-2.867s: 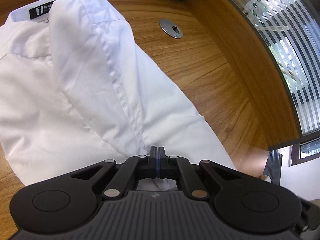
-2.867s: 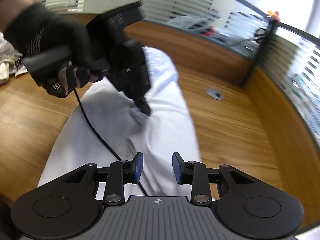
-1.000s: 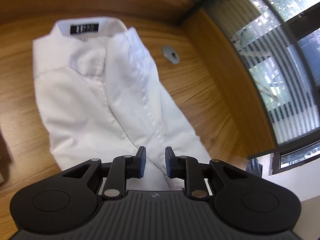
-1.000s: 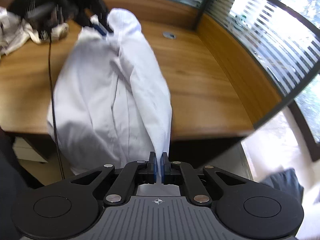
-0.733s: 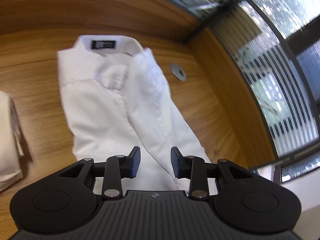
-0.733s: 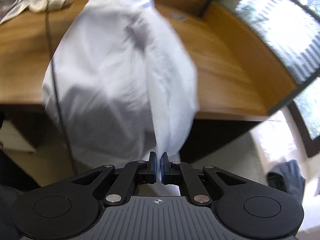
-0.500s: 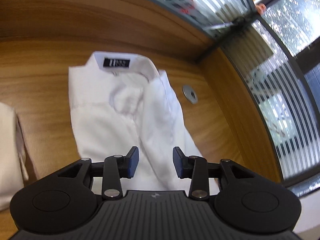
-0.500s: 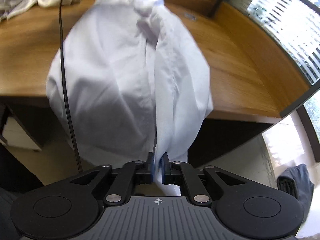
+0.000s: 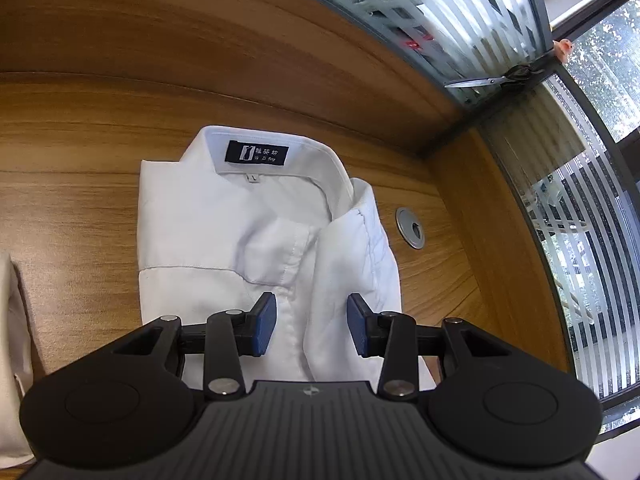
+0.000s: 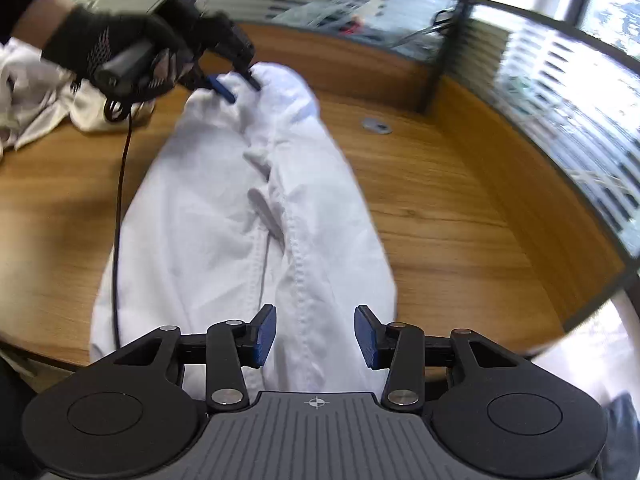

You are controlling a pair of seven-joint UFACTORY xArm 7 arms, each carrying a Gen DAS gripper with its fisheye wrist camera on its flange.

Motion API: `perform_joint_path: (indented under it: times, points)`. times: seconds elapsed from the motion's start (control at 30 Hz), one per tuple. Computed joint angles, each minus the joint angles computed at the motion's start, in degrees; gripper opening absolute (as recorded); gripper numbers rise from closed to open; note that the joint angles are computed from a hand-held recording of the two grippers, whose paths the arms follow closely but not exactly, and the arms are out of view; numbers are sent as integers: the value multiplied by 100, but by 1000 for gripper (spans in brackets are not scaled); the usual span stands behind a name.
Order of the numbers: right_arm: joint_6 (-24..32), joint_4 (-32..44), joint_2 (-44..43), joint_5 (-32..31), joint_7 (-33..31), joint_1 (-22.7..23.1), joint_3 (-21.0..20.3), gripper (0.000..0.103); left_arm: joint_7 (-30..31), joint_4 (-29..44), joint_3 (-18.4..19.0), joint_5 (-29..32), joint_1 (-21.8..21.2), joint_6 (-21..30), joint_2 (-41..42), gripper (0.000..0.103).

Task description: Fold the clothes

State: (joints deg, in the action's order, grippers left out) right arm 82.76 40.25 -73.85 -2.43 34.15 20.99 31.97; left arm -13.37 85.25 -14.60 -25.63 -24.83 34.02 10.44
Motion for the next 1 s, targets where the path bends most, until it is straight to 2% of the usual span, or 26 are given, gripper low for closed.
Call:
perform_joint_path:
  times: [0.03, 0.07, 0.1, 0.17, 0.23, 0.33, 0.43, 0.5, 0.6, 0.7, 0.9, 0.97, 1.0]
  points:
    - [-46, -79, 49, 33, -48, 39, -54, 44, 11, 23, 0, 9, -2, -3, 24, 38]
    - [-71, -139, 94, 99, -71, 94, -99, 38, 38, 36, -3, 8, -2, -41, 40, 16]
    - [-100, -173, 145, 144, -101, 141, -138, 23, 112, 42, -21, -41, 8, -108, 43, 1]
    - [-34, -129, 274, 130, -107, 142, -71, 4, 335, 53, -74, -207, 39, -269, 32, 0]
    - [53, 32, 314, -3, -74, 70, -39, 4, 459, 223, -86, -193, 27, -289, 63, 0]
    - [266, 604, 600, -317, -290, -120, 71, 3, 615, 684, -111, -211, 26, -116, 196, 0]
    - [470, 1260, 1088, -428, -712, -240, 126, 4, 555, 1091, -19, 178, -42, 212, 338, 0]
    - [420, 1348, 1319, -272, -862, -174, 153, 4, 458, 1142, 76, 535, -91, 446, 401, 0]
    - [116, 963, 1453, 85, -822, 84, 149, 4, 199, 979, 190, 969, -140, 745, 461, 1]
    - [-202, 573, 1560, 300, -732, 382, 93, 5, 257, 712, 142, 871, -60, 572, 443, 1]
    - [-554, 147, 1386, 287, -650, 829, -168, 11, 473, 534, 71, 833, -36, 193, 448, 5]
    - [-573, 105, 1278, 310, -666, 937, -249, 17, 515, 498, 44, 706, 9, 156, 419, 5]
    - [-622, 115, 1188, 354, -633, 967, -310, 20, 539, 468, 39, 642, 38, 144, 374, 10]
